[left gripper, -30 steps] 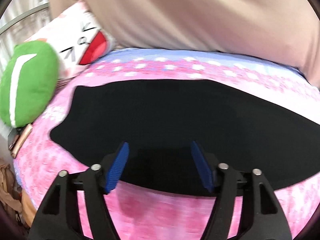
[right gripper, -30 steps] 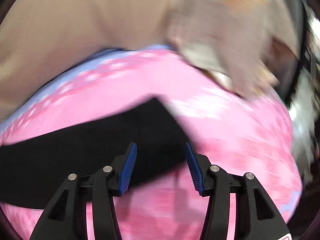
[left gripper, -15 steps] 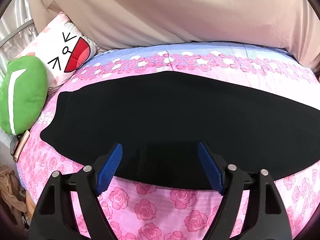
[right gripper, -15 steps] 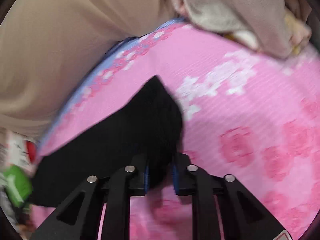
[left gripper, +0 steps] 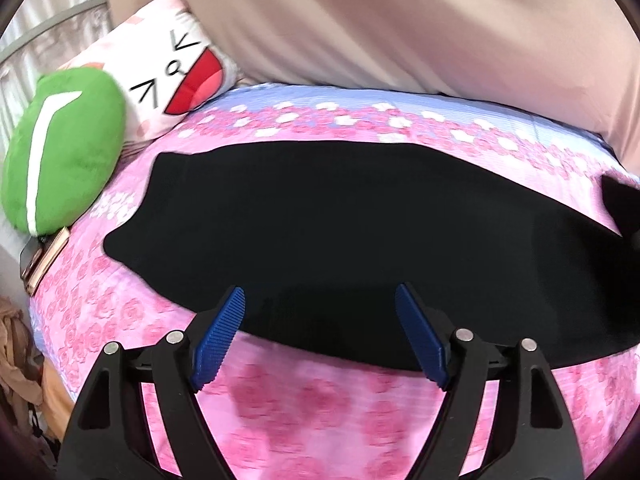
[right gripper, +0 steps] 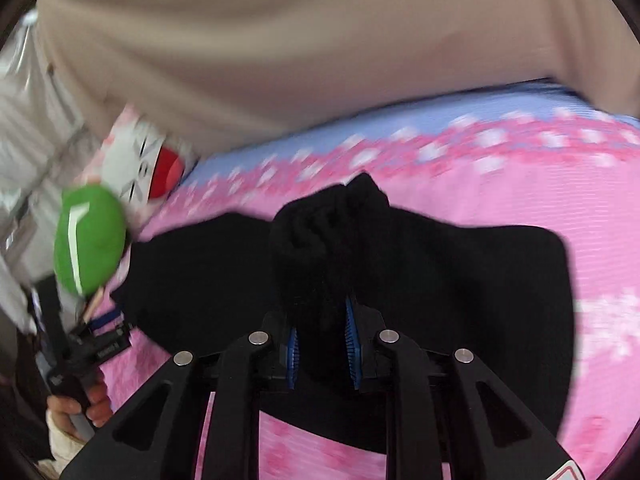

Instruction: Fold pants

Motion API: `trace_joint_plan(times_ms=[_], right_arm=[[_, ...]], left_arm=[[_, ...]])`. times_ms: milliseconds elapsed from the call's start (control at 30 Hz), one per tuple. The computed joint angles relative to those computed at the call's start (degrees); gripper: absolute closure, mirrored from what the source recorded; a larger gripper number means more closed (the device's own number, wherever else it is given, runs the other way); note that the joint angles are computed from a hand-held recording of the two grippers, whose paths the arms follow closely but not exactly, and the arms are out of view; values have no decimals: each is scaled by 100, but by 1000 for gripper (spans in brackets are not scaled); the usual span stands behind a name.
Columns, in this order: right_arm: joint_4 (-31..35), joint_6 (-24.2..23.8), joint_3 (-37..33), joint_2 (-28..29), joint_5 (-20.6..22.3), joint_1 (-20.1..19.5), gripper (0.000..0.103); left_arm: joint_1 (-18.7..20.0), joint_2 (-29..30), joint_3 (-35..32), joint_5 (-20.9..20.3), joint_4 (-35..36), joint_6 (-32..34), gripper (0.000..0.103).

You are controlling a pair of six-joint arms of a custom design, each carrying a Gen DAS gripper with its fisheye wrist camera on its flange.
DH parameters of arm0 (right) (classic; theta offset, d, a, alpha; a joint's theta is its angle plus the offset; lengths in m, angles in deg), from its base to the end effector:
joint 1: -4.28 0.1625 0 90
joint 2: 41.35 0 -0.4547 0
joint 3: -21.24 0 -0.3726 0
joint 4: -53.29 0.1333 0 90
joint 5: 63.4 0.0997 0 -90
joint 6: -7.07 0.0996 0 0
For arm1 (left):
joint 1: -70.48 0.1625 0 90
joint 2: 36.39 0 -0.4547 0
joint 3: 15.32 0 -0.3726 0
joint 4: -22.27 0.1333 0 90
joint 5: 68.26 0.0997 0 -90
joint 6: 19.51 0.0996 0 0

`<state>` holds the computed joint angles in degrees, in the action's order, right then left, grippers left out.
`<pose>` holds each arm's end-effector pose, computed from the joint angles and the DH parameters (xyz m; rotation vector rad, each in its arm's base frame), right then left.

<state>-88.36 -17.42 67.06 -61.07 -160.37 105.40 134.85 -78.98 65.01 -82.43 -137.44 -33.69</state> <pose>0.2916 -0.8550 0.1058 0.8497 -2.7769 0.6333 -0.1072 -0.7548 0.2743 -0.2261 1.8811 -0.9884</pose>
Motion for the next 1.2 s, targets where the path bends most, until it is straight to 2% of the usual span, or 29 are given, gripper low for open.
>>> trace_joint_plan(times_ms=[67,100,233,400,433,500,533,567,633,700,767,833,867,933,1033,1100,1167,1200], right_arm=[[450,-90,-427,418,-143,104,84],[581,-164,-648,653,-360,174,83],[139,-524,-726,988,-1005,373,83],[104,-397,-733,951,-1016,491,83],[222,-401,-907,1015,-984,514,82],[489,-407,-1086,1122,-963,536,74],[635,-433,-1233,1237,-1088,555,74],[549,-535,-1176,1268,-1220,561,74],[194,-631,-859,1146,-1202,580,67],[285,-482,-788,1047,-1014,576,55],[266,-597,-874,1120,-1157,603,56],[157,-790,-956,1225,-1388,634,83],[94,-832,-972,1250,-1483,650,91],[65,-646,-918,1138,-1322,696,91],[-428,-829,-600,934,-1091,809,90],[50,-861,-917,1095,-1046,833,83],[655,-894,-1485,1496,-1419,808,80],[719,-768,-1439,1510,-1502,772,80]], left_arm=[[49,-188,184,-1,11,-122,27],[76,-284,283,-14,2,-183,27],[179,-546,557,-53,-88,-277,27],[273,-597,599,-280,-371,-86,27],[281,-581,581,-332,-432,-23,27],[287,-540,534,-463,-529,120,27],[290,-518,504,-508,-542,157,27],[287,-496,471,-575,-535,180,27],[273,-474,456,-656,-549,216,27],[257,-435,438,-703,-612,285,26],[259,-400,404,-781,-613,298,26],[259,-357,332,-850,-521,279,26],[251,-341,312,-861,-502,294,26],[210,-310,308,-867,-624,447,26],[181,-290,307,-884,-785,616,25],[192,-268,261,-902,-737,587,23],[208,-273,234,-922,-568,439,23],[211,-293,249,-941,-553,425,23]])
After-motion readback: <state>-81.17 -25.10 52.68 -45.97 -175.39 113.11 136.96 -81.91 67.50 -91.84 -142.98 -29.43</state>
